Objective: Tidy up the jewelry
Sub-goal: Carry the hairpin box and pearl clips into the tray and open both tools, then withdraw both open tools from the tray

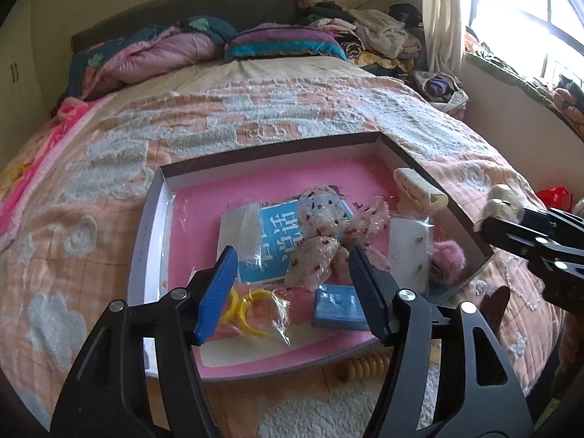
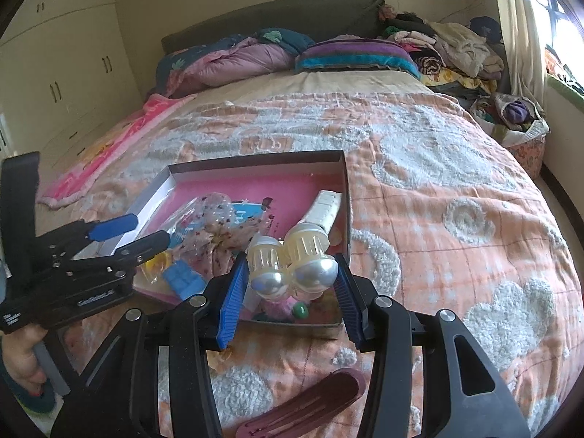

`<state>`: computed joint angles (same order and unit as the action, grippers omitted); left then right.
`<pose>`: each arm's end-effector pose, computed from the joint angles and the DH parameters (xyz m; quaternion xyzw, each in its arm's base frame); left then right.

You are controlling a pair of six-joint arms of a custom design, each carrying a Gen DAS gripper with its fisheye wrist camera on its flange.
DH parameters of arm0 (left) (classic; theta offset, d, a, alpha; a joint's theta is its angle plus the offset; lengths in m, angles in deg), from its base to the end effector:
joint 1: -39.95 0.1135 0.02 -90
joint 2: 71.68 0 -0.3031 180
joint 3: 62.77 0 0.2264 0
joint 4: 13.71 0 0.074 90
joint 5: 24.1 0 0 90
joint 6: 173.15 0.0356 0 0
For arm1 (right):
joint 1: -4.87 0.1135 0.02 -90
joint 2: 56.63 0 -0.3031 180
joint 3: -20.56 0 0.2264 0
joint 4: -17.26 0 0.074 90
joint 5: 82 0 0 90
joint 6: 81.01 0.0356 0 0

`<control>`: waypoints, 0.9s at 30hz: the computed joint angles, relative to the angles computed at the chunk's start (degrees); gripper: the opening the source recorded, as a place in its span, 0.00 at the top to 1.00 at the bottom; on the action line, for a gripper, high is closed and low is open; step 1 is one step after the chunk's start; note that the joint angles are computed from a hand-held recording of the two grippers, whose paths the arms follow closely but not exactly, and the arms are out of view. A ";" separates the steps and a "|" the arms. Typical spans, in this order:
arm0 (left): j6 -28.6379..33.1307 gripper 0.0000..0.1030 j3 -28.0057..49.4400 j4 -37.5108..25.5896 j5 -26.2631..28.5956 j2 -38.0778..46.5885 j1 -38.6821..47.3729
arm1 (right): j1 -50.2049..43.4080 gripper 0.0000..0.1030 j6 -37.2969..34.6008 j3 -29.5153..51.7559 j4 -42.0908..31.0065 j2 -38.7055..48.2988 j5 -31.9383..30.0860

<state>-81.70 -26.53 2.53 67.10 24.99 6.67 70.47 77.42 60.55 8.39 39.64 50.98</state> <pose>0.2048 -0.1353 0.1412 0.2788 0.8779 -0.1160 0.3716 0.1133 0.1911 0.1357 0.1012 0.9065 0.0446 0.4075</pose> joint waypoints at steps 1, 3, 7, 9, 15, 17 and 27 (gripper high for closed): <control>-0.05 0.42 -0.46 0.12 -0.10 -0.76 -0.08 | -0.05 0.56 -0.15 0.09 0.02 0.17 -0.01; -0.15 0.41 -1.00 -0.50 0.12 -2.35 0.11 | -0.03 0.56 -0.38 0.02 0.07 0.13 0.36; -0.10 0.41 -1.20 -2.36 -0.04 -4.39 0.40 | -1.12 0.56 -1.69 -0.40 0.76 -0.29 0.75; -0.33 0.39 -1.13 -3.30 0.09 -5.00 0.78 | -1.82 0.55 -2.36 -0.56 1.05 -0.62 0.32; -1.19 0.36 -1.75 -6.21 -0.66 -9.29 0.45 | 3.32 0.38 4.25 -0.26 -5.96 -6.15 5.09; -1.49 0.34 -1.74 -7.66 -0.98 -11.20 0.02 | 6.06 0.32 8.53 1.04 -11.46 -7.91 7.28; -4.02 0.18 -1.71 -17.28 -3.66 -26.60 -4.56 | 26.10 0.12 45.58 15.62 -57.36 -9.63 18.67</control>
